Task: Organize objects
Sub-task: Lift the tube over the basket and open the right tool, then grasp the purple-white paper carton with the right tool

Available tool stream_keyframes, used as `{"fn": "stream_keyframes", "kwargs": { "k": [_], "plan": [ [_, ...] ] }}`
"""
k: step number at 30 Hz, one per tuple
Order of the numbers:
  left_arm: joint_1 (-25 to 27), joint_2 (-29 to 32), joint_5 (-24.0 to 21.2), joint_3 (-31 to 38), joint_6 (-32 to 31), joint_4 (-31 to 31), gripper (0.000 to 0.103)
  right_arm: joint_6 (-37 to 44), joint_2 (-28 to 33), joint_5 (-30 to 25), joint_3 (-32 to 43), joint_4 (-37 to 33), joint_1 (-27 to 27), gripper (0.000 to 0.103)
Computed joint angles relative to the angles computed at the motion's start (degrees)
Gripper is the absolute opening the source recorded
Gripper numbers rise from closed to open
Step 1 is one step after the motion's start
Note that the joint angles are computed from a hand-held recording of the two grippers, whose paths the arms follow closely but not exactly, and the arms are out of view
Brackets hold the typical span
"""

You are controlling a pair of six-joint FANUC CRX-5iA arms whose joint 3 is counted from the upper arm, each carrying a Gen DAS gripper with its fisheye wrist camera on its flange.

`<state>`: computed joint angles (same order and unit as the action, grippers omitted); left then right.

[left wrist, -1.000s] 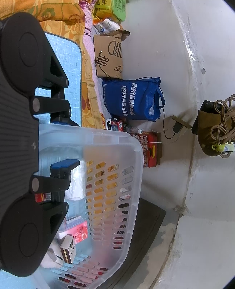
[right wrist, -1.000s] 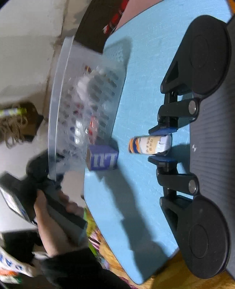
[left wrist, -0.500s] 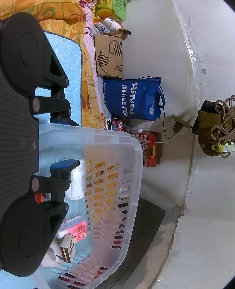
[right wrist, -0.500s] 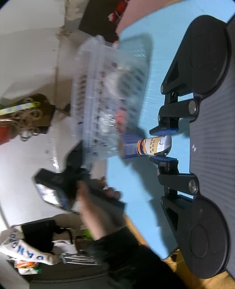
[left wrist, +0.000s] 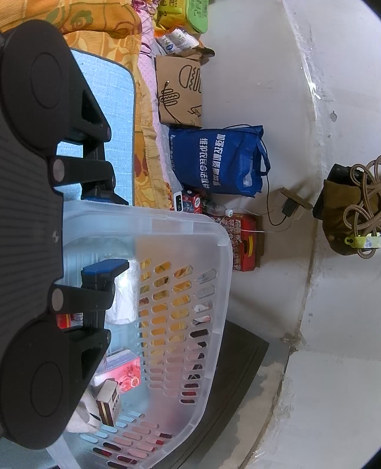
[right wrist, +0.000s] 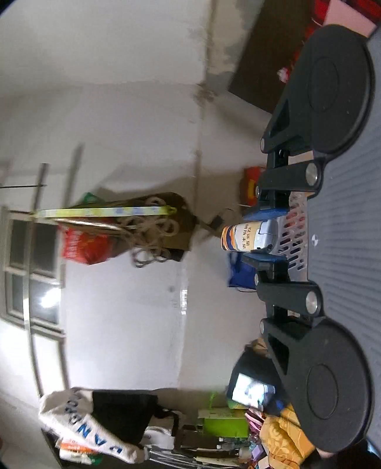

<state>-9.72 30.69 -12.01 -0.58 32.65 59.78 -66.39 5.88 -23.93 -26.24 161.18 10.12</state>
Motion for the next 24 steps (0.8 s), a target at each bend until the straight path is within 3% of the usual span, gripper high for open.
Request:
{"fn": "stream_keyframes", "kwargs": {
  "k": [6,9,11,12,13,14,24],
  "plan": [
    [0.3,0.3,-1.6,0.1,-2.5,2.9,0.040,9.8,8.7,5.6,7.1,-12.9,-0.1,0.027],
    [0.0,0.4,-1.3,-0.3,-4.7,5.2,0.040,7.6,10.9,6.9,9.1,-12.4,-1.2,0.028],
    [-0.2,0.3,-1.0,-0.5,-5.6,5.9,0.040,7.2,11.3,4.5,8.5,-13.3,-1.0,0.050],
    [-0.3,0.2,-1.0,-0.6,-5.9,6.3,0.040,7.4,11.5,4.1,8.4,-14.2,-0.9,0.078],
    [-0.4,0.2,-0.9,-0.8,-6.4,6.7,0.040,6.6,11.3,2.5,7.7,-14.3,-0.8,0.098],
    [-0.5,0.2,-0.8,-0.9,-7.4,7.7,0.041,5.3,10.7,-0.2,6.2,-13.6,-0.4,0.102],
    [-0.8,-0.1,0.2,-1.2,-7.3,7.2,0.043,-2.1,5.3,-10.1,-4.5,-10.2,1.5,0.103]
  ]
}}
